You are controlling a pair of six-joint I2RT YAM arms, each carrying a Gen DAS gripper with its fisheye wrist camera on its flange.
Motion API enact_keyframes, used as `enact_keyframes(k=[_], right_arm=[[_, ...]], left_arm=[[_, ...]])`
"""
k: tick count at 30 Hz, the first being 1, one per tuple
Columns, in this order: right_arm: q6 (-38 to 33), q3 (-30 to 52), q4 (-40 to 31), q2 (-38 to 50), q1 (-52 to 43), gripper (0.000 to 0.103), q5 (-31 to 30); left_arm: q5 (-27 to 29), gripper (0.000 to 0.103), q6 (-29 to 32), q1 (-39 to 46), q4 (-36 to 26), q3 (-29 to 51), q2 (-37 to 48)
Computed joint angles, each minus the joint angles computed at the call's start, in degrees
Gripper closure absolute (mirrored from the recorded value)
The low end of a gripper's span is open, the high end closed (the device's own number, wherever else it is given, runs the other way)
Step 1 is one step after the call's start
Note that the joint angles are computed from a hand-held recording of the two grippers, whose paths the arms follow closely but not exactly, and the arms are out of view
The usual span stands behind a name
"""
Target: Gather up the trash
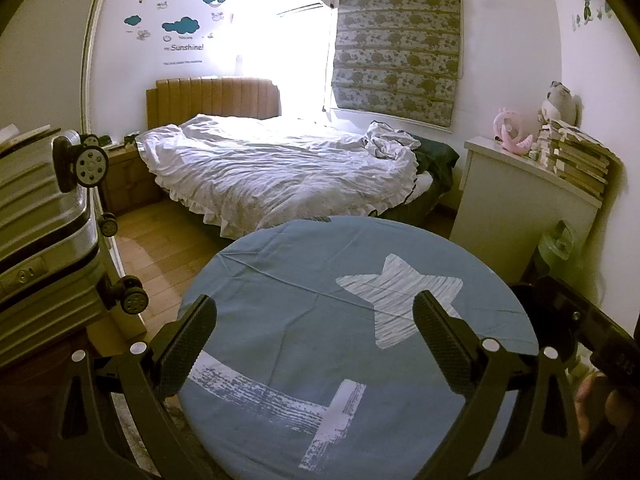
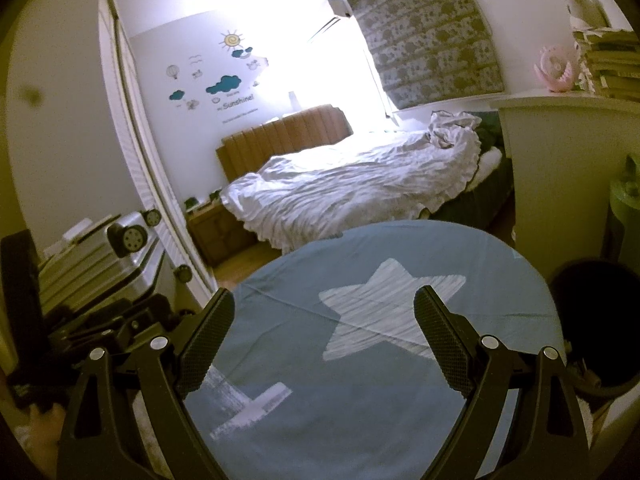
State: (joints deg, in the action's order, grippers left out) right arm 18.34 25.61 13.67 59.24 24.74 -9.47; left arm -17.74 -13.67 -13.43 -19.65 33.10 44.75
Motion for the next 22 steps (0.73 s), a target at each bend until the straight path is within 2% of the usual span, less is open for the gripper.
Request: enact_keyframes(k=[7, 13, 22], right_arm=[[0.1, -0.6, 1.3, 0.9, -0.2, 0.013, -0.2], [0.4, -1.6, 3.0, 2.0, 0.2, 0.013, 0.2], [0.5, -1.7, 2.2, 1.6, -0.6, 0.013, -0.4]], left_arm=[[0.4, 0.005, 0.2, -0.3, 0.0, -0.6, -0.8], [4.9, 0.005, 2.9, 3.9, 1.0, -0.6, -0.3], [7.8, 0.005, 4.0, 5.7, 0.9, -0.4, -0.1]])
